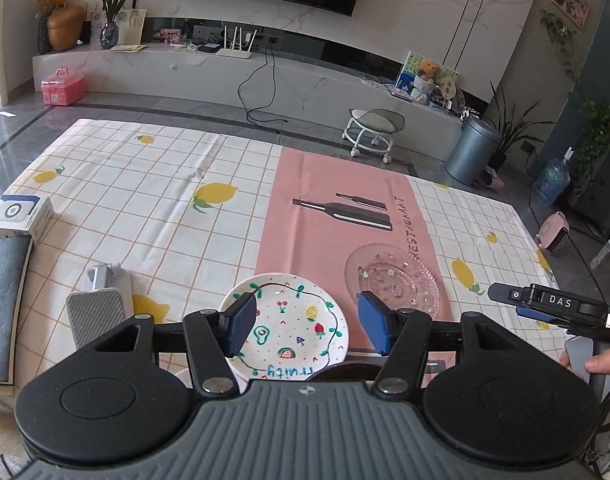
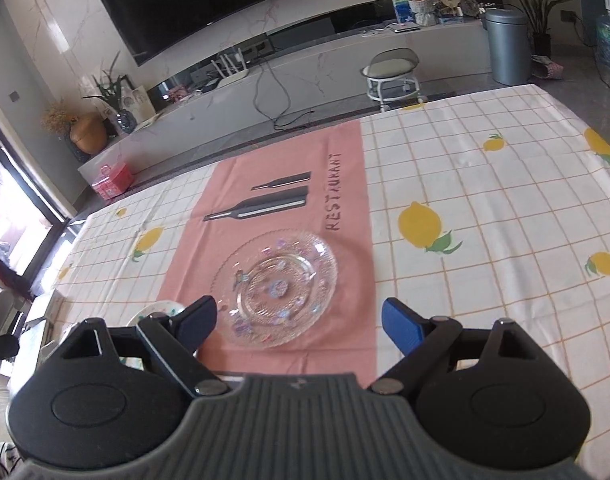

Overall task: Organize plates and bowls
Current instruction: 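Open both tools off the bowls and move them to the glass plate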

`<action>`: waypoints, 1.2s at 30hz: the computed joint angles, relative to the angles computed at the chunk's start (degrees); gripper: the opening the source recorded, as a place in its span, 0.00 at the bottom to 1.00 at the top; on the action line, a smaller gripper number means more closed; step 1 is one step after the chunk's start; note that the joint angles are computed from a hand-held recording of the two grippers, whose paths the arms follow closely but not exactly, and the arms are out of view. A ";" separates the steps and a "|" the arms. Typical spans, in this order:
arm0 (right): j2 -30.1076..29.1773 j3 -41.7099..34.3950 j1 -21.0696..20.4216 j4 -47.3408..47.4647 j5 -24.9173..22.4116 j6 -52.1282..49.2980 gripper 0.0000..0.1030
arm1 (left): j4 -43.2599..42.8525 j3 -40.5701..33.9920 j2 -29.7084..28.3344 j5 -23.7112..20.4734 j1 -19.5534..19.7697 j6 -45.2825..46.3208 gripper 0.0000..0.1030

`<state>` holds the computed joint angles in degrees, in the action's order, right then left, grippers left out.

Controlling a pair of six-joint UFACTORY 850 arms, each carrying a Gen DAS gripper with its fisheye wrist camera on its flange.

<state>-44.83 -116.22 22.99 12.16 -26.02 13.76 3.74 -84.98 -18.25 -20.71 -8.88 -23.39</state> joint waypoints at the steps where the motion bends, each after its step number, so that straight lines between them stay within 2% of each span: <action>1: -1.39 -2.21 -0.27 -1.37 -1.06 1.51 0.85 | -0.38 -1.15 -0.76 -0.48 -0.12 0.07 0.66; 4: -4.96 -7.42 -1.24 0.07 -3.34 2.28 0.84 | -1.81 -5.64 -3.99 -2.33 -0.45 1.63 0.66; 6: -6.81 -10.08 -1.27 -1.98 -4.46 4.41 0.82 | 0.70 -8.73 -6.31 -4.04 -0.97 0.01 0.66; 9: -7.07 -8.93 -0.93 -5.66 -1.96 5.59 0.81 | 7.26 -12.70 -9.40 -6.20 -2.17 -4.90 0.65; 11: -7.44 -8.18 -1.34 -2.67 -1.08 2.35 0.81 | 7.01 -15.84 -11.87 -7.77 -2.53 -3.60 0.65; 13: -8.14 -8.19 -1.90 2.52 -1.33 -3.63 0.79 | 5.53 -20.79 -15.41 -11.15 -2.69 -0.85 0.66; 16: -9.18 -8.48 -2.40 7.56 -1.14 -9.64 0.78 | 5.35 -30.26 -22.08 -17.75 -2.92 0.82 0.60; 20: -11.55 -11.01 -2.86 12.12 -3.28 -11.99 0.74 | -1.06 -41.06 -29.91 -24.85 -2.55 9.19 0.60; 22: -12.90 -12.85 -2.78 12.12 -4.83 -11.57 0.68 | -2.01 -45.15 -33.09 -27.95 -2.56 10.53 0.59; 27: -15.32 -16.33 -2.12 9.19 -7.51 -9.12 0.65 | -3.15 -54.39 -40.17 -34.29 -2.24 10.55 0.44; 29: -16.49 -18.14 -1.77 8.06 -8.50 -9.06 0.60 | -3.89 -56.92 -42.12 -35.60 -1.95 11.10 0.42; 31: -17.26 -19.31 -1.78 8.67 -9.48 -9.24 0.50 | -5.81 -58.61 -43.55 -36.09 -1.51 12.27 0.40; 33: -18.77 -21.54 -2.28 11.78 -11.51 -10.04 0.46 | -8.43 -60.39 -44.96 -36.95 -1.01 13.82 0.37; 36: -18.80 -21.36 -2.35 11.90 -11.07 -10.04 0.39 | -9.06 -65.48 -48.29 -39.75 -0.77 14.13 0.36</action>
<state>-63.62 -137.58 20.64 24.06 -37.09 3.72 -5.32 -150.46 -66.54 -60.46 -9.66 -9.27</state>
